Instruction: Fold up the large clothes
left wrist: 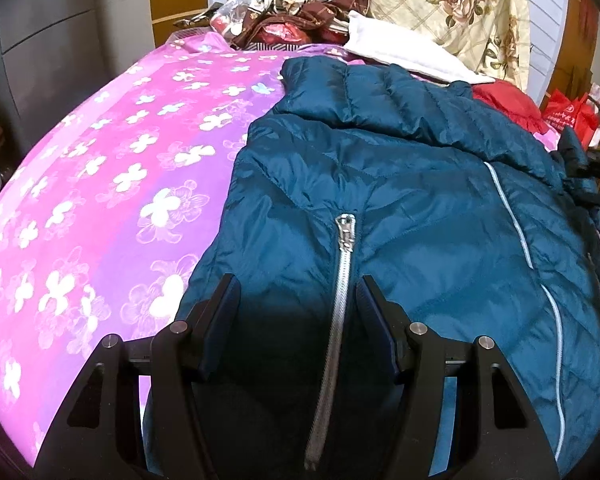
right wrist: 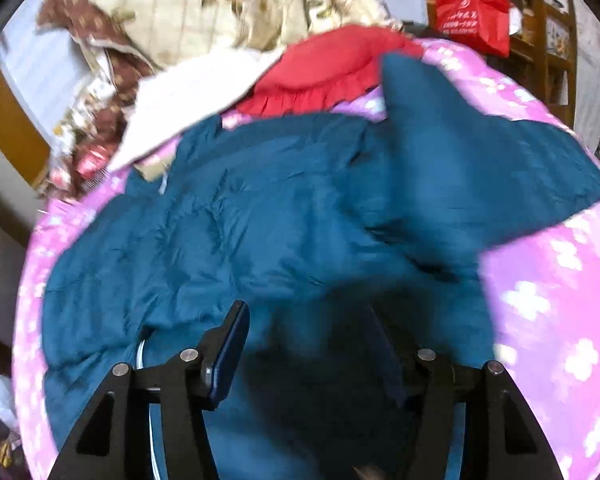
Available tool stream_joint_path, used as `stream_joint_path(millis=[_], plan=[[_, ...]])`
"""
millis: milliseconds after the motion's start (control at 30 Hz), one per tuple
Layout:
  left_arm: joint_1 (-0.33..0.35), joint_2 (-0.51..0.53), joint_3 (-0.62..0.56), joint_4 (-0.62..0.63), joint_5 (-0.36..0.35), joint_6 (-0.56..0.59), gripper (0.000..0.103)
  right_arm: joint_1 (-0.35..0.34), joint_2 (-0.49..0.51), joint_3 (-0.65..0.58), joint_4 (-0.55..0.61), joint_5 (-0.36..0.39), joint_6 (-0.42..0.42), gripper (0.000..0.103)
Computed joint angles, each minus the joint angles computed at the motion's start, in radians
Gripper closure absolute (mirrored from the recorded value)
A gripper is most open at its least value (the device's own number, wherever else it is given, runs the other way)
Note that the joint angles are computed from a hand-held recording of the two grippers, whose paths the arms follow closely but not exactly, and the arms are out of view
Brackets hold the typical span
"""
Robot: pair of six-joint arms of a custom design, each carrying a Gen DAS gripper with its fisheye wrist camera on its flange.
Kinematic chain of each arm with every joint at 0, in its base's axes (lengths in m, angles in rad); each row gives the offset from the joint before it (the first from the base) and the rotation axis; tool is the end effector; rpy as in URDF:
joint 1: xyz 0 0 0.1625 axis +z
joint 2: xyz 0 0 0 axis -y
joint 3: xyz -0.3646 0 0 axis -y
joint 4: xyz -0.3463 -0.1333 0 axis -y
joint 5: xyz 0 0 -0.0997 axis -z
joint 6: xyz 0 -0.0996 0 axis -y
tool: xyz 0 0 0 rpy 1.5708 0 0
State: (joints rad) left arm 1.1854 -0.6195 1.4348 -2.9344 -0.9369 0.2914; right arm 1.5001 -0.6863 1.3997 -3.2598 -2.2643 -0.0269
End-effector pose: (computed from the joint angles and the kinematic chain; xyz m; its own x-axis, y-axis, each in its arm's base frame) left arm -0.0704 -0.6850 0.1056 -0.7341 0.2433 -0.6339 0.5551 0.7526 -0.3541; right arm 0.0226 -0.6665 0.2065 -0.7305 0.5671 0.3805 0.0200 0.5747 -0.8181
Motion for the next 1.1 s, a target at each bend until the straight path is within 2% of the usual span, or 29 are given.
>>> stream_joint_path(millis=[133,267,367,400,467,500,600,700,900,1100], plan=[[-0.031,-0.079,0.126,-0.057,-0.017,-0.041,0.042,-0.027,-0.23,0.349,-0.278,0.01,-0.049,0.045],[-0.081,-0.156,0.272,-0.13,-0.018,-0.068,0.042,-0.098,-0.417,0.567,-0.438,0.03,-0.022,0.045],[-0.125,-0.189,0.357,-0.172,-0.007,-0.072,0.042,-0.215,-0.594,0.703,-0.416,0.168,0.105,0.047],[-0.139,-0.198,0.379,-0.182,-0.007,-0.074,0.042,-0.274,-0.65,0.738,-0.394,0.25,0.151,0.048],[-0.166,-0.208,0.412,-0.196,-0.02,-0.08,0.042,-0.348,-0.702,0.76,-0.365,0.351,0.198,0.048],[-0.173,-0.205,0.416,-0.202,-0.022,-0.078,0.042,-0.364,-0.703,0.747,-0.348,0.376,0.211,0.048],[-0.204,-0.176,0.431,-0.259,-0.013,-0.044,0.042,-0.456,-0.711,0.723,-0.307,0.522,0.257,0.048],[-0.225,-0.126,0.418,-0.279,0.024,-0.005,0.042,-0.497,-0.684,0.671,-0.289,0.562,0.273,0.048],[-0.213,-0.069,0.351,-0.208,0.051,-0.037,0.042,-0.546,-0.612,0.518,-0.215,0.578,0.291,0.048],[-0.2,-0.011,0.271,-0.179,0.099,-0.04,0.042,-0.569,-0.528,0.353,-0.117,0.554,0.302,0.048]])
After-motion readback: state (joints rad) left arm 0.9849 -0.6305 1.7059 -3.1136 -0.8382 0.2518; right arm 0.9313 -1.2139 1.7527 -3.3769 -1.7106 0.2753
